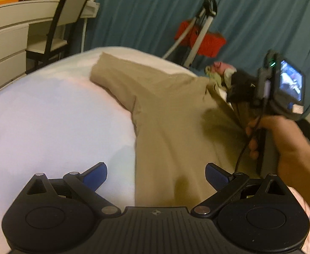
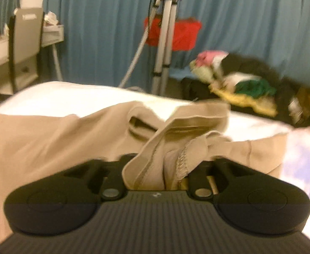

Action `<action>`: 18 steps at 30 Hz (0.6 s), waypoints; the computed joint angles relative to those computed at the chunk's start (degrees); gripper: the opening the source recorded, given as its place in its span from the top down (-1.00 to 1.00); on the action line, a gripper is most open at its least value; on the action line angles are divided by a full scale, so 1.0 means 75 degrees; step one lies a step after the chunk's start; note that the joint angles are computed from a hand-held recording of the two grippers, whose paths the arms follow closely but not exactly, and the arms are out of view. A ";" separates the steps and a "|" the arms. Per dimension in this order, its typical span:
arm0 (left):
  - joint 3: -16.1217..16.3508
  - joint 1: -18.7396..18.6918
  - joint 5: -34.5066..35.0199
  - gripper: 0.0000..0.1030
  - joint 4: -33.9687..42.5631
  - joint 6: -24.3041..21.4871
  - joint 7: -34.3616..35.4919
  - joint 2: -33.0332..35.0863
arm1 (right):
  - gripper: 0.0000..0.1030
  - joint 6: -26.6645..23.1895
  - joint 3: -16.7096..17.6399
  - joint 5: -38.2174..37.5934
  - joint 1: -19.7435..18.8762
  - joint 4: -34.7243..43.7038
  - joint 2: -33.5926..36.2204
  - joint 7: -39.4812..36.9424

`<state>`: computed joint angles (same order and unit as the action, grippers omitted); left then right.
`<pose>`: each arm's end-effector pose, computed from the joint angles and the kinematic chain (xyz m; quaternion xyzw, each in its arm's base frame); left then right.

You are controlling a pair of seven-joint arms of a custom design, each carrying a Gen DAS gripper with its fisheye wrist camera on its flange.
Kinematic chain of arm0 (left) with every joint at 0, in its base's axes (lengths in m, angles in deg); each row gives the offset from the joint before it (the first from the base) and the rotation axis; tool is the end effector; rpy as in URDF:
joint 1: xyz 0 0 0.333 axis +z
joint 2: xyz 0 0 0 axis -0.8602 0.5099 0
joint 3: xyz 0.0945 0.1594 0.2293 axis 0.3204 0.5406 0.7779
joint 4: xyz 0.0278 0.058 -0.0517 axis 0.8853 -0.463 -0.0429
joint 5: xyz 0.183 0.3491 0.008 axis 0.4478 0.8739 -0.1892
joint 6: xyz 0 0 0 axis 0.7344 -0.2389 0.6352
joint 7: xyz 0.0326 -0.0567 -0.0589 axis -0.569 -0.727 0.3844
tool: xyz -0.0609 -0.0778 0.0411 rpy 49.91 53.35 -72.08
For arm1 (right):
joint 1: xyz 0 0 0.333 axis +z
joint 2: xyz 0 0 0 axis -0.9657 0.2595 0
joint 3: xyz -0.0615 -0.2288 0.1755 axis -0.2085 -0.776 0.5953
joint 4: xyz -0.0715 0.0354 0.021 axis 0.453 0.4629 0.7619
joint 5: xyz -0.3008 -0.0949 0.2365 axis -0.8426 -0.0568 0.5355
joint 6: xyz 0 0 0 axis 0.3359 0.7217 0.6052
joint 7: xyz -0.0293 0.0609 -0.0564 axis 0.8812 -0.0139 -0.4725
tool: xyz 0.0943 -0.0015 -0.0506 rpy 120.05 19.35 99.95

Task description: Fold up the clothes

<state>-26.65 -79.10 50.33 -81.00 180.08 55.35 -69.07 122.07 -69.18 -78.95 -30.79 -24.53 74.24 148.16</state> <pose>0.3208 -0.3282 0.5362 -0.6227 0.6528 -0.4089 0.1371 0.5161 0.4650 0.5190 -0.5376 0.6944 -0.4060 0.2530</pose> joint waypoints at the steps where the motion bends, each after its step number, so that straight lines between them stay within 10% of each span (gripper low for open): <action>1: -0.0034 0.0011 0.0020 -0.95 0.0052 0.0007 0.0001 0.0108 | -0.41 0.0236 0.0019 0.0040 -0.0044 -0.0284 -0.0237 0.0189; 2: -0.0073 0.0026 0.0048 -0.95 0.0101 0.0012 -0.0012 0.0202 | -0.79 0.0436 0.0039 -0.0105 -0.0037 -0.0642 -0.0543 0.0524; 7: -0.0301 0.0105 0.0370 -0.94 0.0171 0.0049 -0.0114 0.0232 | -0.74 0.0653 0.0640 -0.0431 -0.0099 -0.2045 -0.1998 0.1694; 18: -0.0731 0.0057 0.0691 -0.94 -0.0137 0.0330 -0.0367 -0.0557 | -0.74 -0.1809 0.3158 0.0233 0.0383 -0.3862 -0.4227 0.4117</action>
<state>-32.13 -78.67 55.52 -82.03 182.56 52.60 -73.24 108.51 -45.50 -77.21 -27.92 -53.49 42.54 179.04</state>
